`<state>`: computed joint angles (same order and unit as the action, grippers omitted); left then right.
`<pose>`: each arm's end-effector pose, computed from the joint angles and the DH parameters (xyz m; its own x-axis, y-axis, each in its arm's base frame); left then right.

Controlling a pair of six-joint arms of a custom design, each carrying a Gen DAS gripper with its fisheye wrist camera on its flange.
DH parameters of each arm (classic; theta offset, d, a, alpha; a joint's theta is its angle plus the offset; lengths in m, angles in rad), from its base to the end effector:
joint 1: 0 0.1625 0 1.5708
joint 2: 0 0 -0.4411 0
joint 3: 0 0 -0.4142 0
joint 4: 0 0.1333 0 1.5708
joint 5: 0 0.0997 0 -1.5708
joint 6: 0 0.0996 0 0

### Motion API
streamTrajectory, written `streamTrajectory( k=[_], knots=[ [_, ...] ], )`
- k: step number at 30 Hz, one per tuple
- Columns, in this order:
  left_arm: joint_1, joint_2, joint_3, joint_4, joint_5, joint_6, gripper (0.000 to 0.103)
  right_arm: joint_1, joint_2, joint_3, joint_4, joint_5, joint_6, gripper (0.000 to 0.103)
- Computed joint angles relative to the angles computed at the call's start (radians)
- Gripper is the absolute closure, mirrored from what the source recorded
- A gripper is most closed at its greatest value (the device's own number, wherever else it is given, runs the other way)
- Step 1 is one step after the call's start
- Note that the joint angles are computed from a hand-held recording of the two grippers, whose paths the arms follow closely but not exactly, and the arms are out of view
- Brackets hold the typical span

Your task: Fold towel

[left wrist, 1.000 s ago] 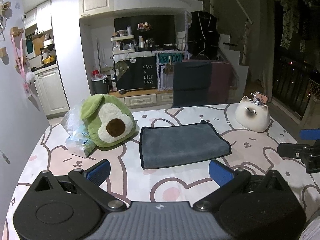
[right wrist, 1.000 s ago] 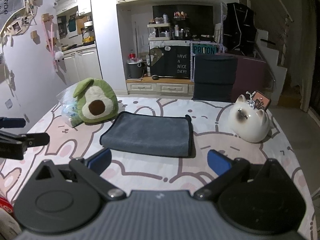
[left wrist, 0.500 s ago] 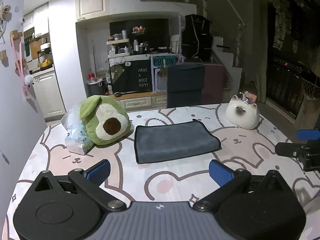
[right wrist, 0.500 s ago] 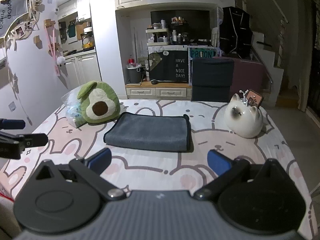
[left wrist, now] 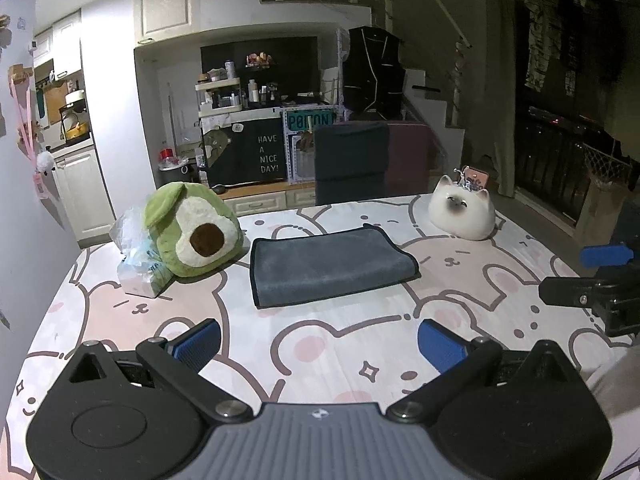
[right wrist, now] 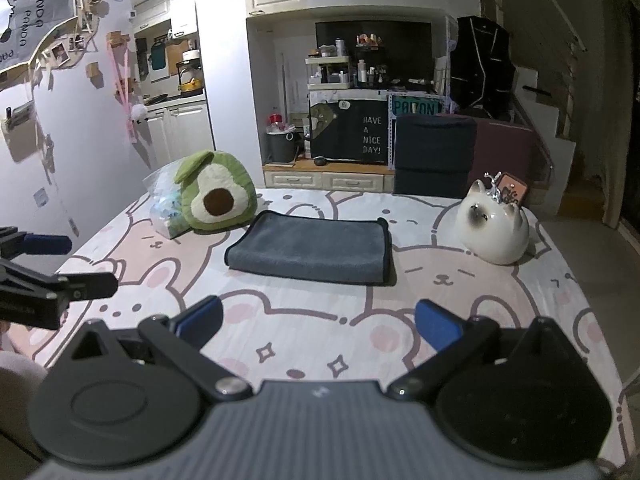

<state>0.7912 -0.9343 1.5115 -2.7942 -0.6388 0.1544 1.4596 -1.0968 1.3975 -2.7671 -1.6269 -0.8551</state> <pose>-0.3577 -0.6653 0.3038 -0.6685 0.1618 -0.7259 0.6721 0.5495 -0.4964 0.0452 -0.7465 0.4480 -0.7002 -0.3675 0.6121 -0.6996 0.5240 -0.4857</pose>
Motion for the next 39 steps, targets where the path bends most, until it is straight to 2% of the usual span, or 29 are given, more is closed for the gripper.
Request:
streamTrajectory(
  k=[12,20,39],
  knots=[
    [-0.001,-0.030,0.050,-0.027,-0.043,-0.004,0.000,-0.015,-0.022,0.042,-0.027,0.014,0.010,0.000],
    [-0.009,-0.042,0.080,-0.046,-0.038,-0.001,0.000,-0.020,-0.029,0.063,-0.052,0.035,-0.027,0.000],
    [-0.007,-0.048,0.097,-0.057,-0.028,-0.004,0.000,-0.021,-0.024,0.080,-0.092,0.032,-0.084,0.000]
  ],
)
